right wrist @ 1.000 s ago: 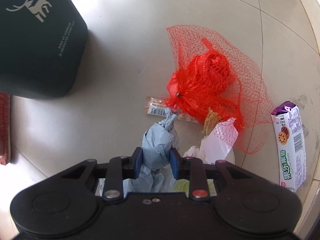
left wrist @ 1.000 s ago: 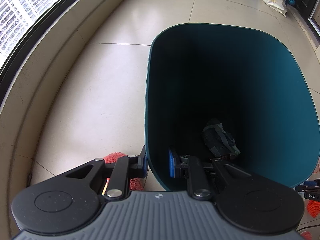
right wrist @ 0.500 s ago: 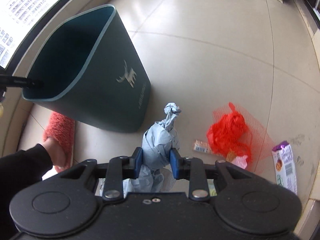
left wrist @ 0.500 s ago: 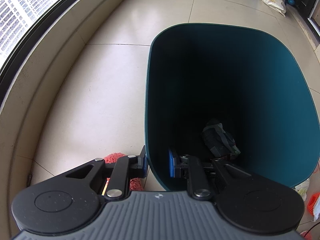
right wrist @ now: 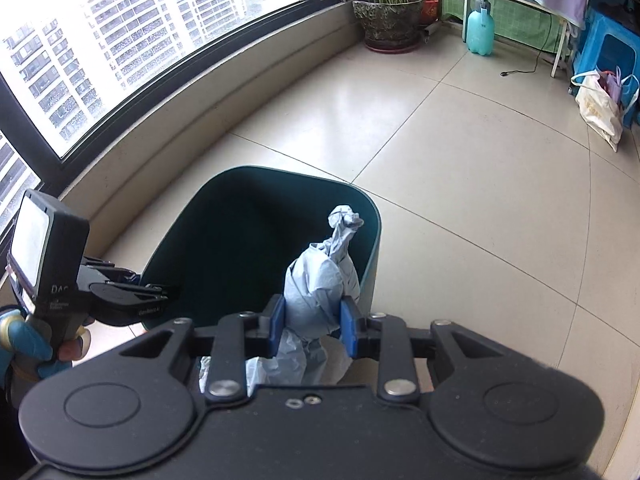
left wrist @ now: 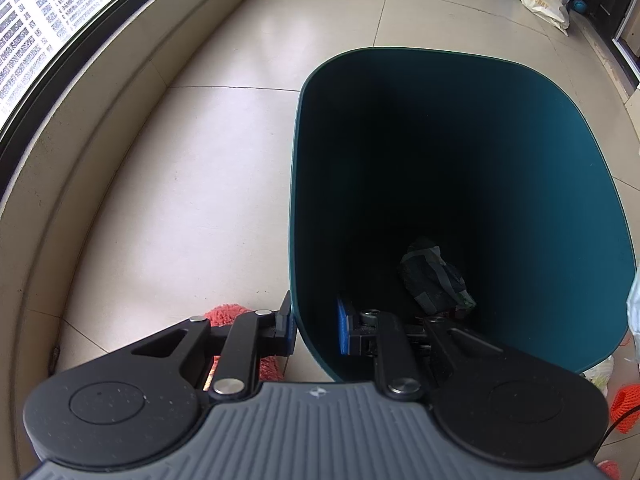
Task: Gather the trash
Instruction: 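Carry the grey bag over the bin and open the right gripper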
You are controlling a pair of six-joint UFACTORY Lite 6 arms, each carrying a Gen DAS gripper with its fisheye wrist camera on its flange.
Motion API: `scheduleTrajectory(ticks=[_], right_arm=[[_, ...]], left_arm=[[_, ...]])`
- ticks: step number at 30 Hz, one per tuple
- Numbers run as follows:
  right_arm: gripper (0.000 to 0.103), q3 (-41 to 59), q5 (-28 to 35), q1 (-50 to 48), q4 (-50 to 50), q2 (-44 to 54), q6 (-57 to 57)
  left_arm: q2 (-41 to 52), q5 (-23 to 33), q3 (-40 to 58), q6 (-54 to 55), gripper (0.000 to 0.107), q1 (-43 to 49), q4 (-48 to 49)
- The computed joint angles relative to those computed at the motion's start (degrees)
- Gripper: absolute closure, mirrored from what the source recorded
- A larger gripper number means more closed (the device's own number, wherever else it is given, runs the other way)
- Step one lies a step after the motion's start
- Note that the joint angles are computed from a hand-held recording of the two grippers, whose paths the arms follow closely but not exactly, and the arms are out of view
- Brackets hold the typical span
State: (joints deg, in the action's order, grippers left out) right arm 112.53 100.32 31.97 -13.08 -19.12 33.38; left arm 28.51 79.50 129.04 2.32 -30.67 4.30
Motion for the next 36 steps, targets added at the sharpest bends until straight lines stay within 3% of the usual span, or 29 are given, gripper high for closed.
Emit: scheduleTrajectory(ticks=[7, 10, 17, 36], right_arm=[[0.075, -13.57, -13.46, -1.76, 0.92, 2.21, -2.07], [0.075, -20.24, -16.4, 2.82, -2.24, 2.32, 1.99], [0.075, -31.71, -24.06, 1.95, -0.52, 4.26, 5.04], [0.061, -35.59, -24.27, 1.87, 3.28, 3.21, 5.69]], left_arm=[[0.19, 0.35, 0.63, 0.9, 0.088, 0.53, -0.57], [0.3, 0.5, 0.89, 1.07, 0.088, 0.75, -0.88], [0.13, 0.44, 0.74, 1.49, 0.088, 0.87, -1.07], [-1.12, -0.57, -1.25, 2.52, 0.088, 1.49, -1.42]])
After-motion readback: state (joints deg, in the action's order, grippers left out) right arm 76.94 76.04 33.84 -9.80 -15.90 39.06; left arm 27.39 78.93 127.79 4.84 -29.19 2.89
